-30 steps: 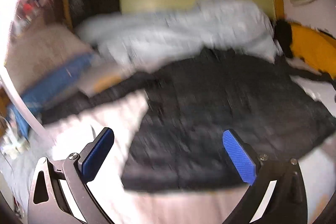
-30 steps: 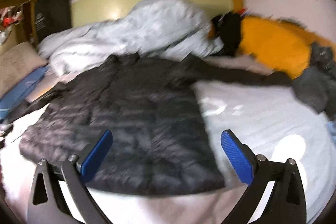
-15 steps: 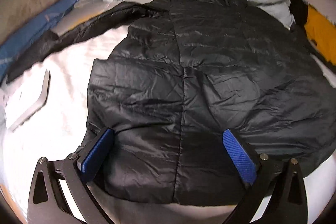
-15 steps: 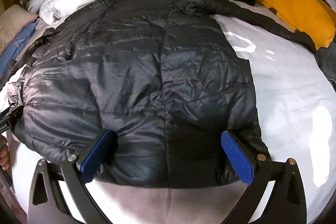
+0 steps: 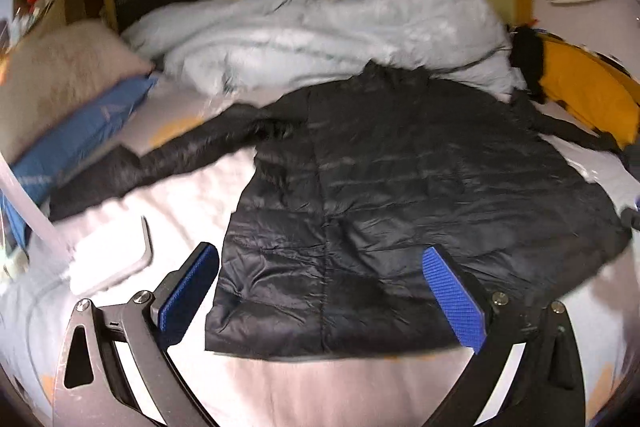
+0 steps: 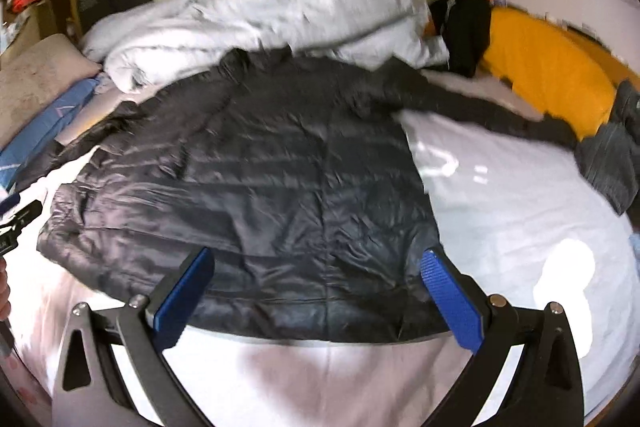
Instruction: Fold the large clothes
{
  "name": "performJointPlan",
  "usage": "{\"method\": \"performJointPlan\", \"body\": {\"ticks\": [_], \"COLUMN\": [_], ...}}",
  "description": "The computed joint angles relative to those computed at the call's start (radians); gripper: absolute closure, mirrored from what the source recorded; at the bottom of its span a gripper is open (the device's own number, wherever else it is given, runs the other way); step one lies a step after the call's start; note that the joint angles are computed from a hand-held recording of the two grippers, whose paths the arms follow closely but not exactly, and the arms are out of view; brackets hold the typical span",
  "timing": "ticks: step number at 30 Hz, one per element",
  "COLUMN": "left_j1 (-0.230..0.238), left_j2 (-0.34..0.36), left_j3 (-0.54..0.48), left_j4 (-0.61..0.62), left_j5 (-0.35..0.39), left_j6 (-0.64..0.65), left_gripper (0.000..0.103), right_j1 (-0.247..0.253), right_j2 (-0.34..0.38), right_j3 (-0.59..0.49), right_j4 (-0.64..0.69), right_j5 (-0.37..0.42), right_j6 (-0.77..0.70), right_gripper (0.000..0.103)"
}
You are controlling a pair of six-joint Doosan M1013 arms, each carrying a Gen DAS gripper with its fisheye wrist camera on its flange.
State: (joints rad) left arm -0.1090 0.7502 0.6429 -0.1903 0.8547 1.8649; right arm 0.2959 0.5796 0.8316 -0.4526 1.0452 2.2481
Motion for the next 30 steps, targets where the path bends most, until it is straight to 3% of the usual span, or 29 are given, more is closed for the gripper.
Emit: {"method": "performJointPlan", "body": {"ticks": [5, 9, 12, 16, 19, 21, 25, 30], "left_j1": [0.001, -0.017, -0.016, -0.037, -0.062, -0.071, -0.094, -0.09], "left_j2": [-0.039, -0.044, -0.02, -0.02, -0.041, -0.037, -0.03, 0.003], "left_j3": [0.055, 0.088, 0.05, 0.07, 0.135, 0.144, 0.166, 0.123], "left_j4": [-0.052, 0.045, 0.013, 0.073, 0.18, 0.221, 0.408, 0.489], "left_j5": [0.027, -0.01, 0.071, 0.078, 0.005, 0.004, -0.05, -0.036], "left_j6": [0.128, 0.144, 0.208, 0.254, 0.248, 0.238, 0.1, -0.025], "left_gripper": [0.001, 0.001, 0.001, 0.001, 0.001, 0.001, 0.001, 0.001], "right_j1": [0.034, 0.06, 0.071, 0.075, 0.082, 0.089, 0.107, 0.102], "right_j2": [-0.011, 0.006, 0.027, 0.054, 0.075, 0.087, 0.111, 0.129], "right_j3": [0.017, 0.014, 0.002, -0.026, -0.043, -0.046, -0.036, -0.054], "right_j4": [-0.042, -0.085, -0.121, -0.097, -0.092, -0.117, -0.304, -0.373], "right_j5": [-0.021, 0.008, 0.037, 0.065, 0.092, 0.109, 0.134, 0.175], "right_j6": [-0.06, -0.124, -0.172, -0.266, -0.316, -0.336, -0.251, -0.219], "right_gripper": [0.0, 0.0, 0.0, 0.0, 0.0, 0.0, 0.0, 0.0]}}
